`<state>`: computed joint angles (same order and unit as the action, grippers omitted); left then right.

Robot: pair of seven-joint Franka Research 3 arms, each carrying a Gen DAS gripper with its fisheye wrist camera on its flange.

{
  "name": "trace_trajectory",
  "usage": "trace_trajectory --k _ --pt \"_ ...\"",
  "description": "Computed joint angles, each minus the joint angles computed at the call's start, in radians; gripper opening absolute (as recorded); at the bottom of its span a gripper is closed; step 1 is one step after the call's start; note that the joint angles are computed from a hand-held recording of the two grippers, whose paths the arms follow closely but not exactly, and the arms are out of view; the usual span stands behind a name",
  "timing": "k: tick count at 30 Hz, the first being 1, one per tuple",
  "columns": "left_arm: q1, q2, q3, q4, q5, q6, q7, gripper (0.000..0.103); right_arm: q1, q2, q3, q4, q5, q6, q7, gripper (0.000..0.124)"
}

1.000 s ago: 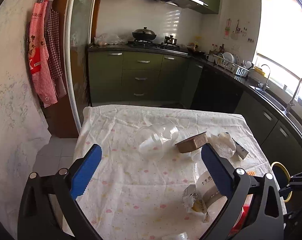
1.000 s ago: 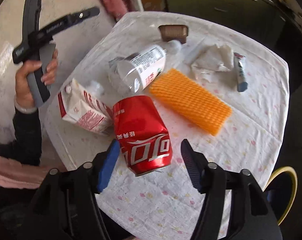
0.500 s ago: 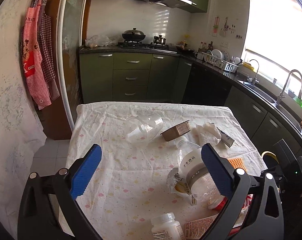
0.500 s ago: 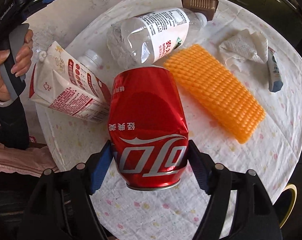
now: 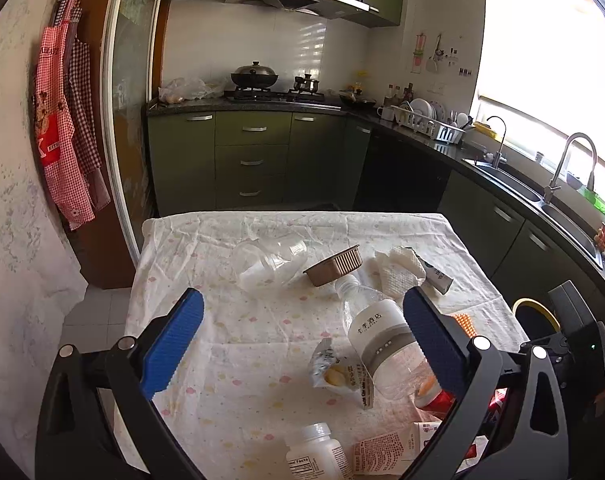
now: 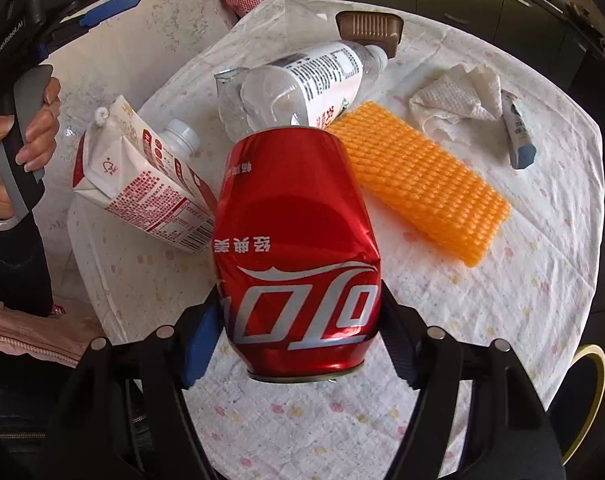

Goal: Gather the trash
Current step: 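Carry the can over the yellow bin and open the right gripper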

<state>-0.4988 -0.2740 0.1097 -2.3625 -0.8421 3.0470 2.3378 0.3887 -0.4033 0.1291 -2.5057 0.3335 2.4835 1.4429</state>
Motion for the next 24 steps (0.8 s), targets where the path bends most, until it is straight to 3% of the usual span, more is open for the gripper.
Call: trace_trajectory --k 7,10,13,17,21,24 --pt "-0.008 -0.019 -0.008 -0.007 0.012 -0.007 0.001 0.098 -0.012 -0.162 -0.014 -0.092 0.023 -0.032 0.020 0.068" --pt "-0.018 -0.029 -0.007 -0.011 0.025 -0.010 0.000 0.098 -0.055 -0.258 -0.019 -0.145 0.011 -0.032 0.068 0.068" --pt "-0.040 -0.041 0.001 -0.019 0.030 -0.010 0.008 0.098 -0.150 -0.386 -0.027 -0.210 -0.029 -0.054 0.150 0.068" --pt "-0.068 -0.059 0.011 -0.028 0.033 -0.011 0.013 0.098 -0.331 -0.502 -0.039 -0.268 -0.125 -0.125 0.280 0.068" --pt "-0.088 -0.089 0.012 -0.049 0.059 -0.010 -0.001 0.098 -0.480 -0.531 -0.060 -0.310 -0.213 -0.183 0.367 0.068" --pt "-0.106 -0.114 0.016 -0.072 0.096 -0.011 -0.021 0.098 -0.529 -0.519 -0.091 -0.329 -0.251 -0.224 0.374 0.068"
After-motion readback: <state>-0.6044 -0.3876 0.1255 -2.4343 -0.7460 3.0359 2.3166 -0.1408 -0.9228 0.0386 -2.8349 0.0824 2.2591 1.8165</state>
